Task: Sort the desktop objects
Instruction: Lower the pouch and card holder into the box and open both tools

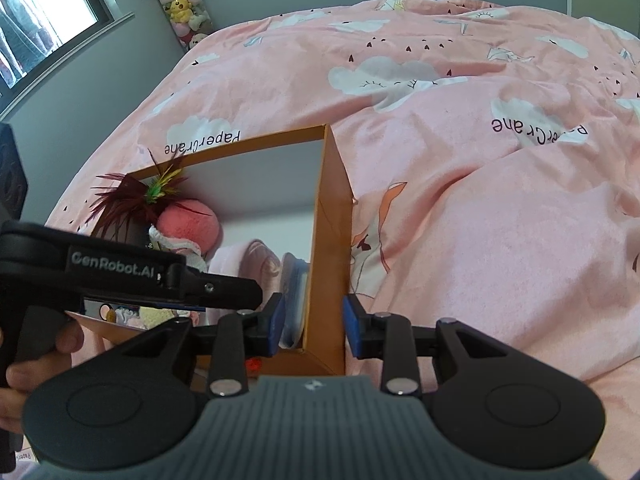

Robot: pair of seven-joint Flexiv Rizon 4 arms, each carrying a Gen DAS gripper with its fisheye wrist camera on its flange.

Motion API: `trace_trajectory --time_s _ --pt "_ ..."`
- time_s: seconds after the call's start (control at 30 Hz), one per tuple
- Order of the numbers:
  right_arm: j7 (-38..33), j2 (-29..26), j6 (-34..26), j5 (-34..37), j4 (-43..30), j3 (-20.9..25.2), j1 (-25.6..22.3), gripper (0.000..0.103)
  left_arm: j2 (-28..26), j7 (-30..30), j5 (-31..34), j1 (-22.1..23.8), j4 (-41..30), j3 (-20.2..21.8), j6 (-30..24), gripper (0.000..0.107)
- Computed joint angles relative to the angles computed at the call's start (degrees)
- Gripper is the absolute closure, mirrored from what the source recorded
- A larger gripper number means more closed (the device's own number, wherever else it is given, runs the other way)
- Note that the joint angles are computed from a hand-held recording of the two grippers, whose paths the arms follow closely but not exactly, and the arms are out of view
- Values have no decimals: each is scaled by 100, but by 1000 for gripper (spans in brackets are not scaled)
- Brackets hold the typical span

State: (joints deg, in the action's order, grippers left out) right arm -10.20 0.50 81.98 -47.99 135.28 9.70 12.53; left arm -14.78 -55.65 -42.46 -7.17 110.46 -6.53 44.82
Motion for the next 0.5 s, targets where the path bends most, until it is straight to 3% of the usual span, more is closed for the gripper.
trace_trajectory --time_s 0.17,0.3,0.5 --pt "143 35 -22 -150 17 6 -28 67 -154 66 -3 35 -80 -16 -100 60" --pt "140 46 -19 -144 24 22 -26 66 -322 267 -476 197 -109 -118 -444 63" --pt "187 64 -6 -196 39 39 -36 65 -346 305 -618 193 -131 -103 -580 63"
